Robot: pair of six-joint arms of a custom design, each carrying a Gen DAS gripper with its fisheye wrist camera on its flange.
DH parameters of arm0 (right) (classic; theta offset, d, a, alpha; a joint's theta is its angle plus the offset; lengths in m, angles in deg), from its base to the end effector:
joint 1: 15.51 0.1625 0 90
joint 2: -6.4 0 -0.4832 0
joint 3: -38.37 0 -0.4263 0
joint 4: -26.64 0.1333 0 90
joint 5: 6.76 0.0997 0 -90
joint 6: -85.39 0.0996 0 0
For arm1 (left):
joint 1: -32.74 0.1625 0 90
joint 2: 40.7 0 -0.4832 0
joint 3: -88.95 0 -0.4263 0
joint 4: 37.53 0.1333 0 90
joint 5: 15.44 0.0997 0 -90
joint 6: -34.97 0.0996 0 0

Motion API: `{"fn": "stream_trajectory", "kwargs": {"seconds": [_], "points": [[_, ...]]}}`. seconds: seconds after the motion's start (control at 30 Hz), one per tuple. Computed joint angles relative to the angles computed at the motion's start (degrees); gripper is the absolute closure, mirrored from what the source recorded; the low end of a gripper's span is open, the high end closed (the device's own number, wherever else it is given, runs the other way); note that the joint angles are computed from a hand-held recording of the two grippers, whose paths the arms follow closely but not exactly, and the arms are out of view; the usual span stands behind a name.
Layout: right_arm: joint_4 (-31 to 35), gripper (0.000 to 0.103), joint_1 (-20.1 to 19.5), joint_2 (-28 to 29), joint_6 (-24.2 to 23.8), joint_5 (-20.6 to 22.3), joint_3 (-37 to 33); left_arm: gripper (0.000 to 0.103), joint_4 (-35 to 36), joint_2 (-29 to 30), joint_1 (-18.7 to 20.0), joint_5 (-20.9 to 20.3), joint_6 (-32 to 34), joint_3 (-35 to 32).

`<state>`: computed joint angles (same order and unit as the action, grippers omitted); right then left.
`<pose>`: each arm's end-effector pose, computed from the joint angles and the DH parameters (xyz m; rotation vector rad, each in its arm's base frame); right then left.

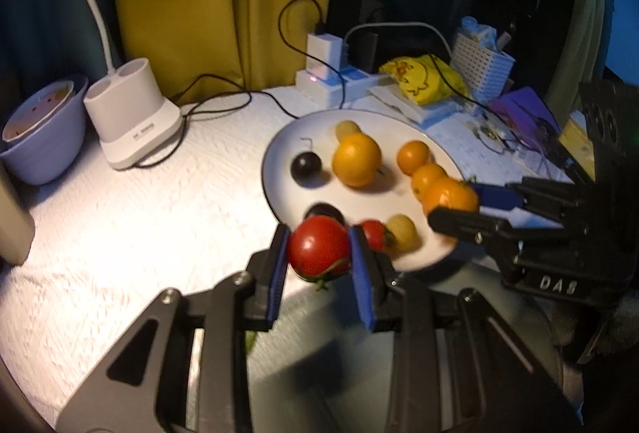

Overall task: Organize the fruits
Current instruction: 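Carry the tomato and orange into the white bowl and open both tools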

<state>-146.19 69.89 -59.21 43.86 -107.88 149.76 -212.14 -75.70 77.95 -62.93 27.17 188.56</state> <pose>0.0628 -0.6424 0.2791 0.7505 -2.5181 0.7095 -0.3490 -0.6363 0.0196 0.6307 2.4263 -0.8263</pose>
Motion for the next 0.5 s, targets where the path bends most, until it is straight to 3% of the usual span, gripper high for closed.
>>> {"fn": "stream_trajectory", "kwargs": {"seconds": [0.27,0.5], "points": [[-4.71,0.056,0.80,2.65,-1.79,-4.03,-0.85,0.072,0.09,1.59,1.91,-0.14,2.23,-4.03],[-7.28,0.056,0.62,3.72,-1.60,-4.96,-1.48,0.072,1.18,2.67,2.84,-0.71,2.68,-6.27]]}}
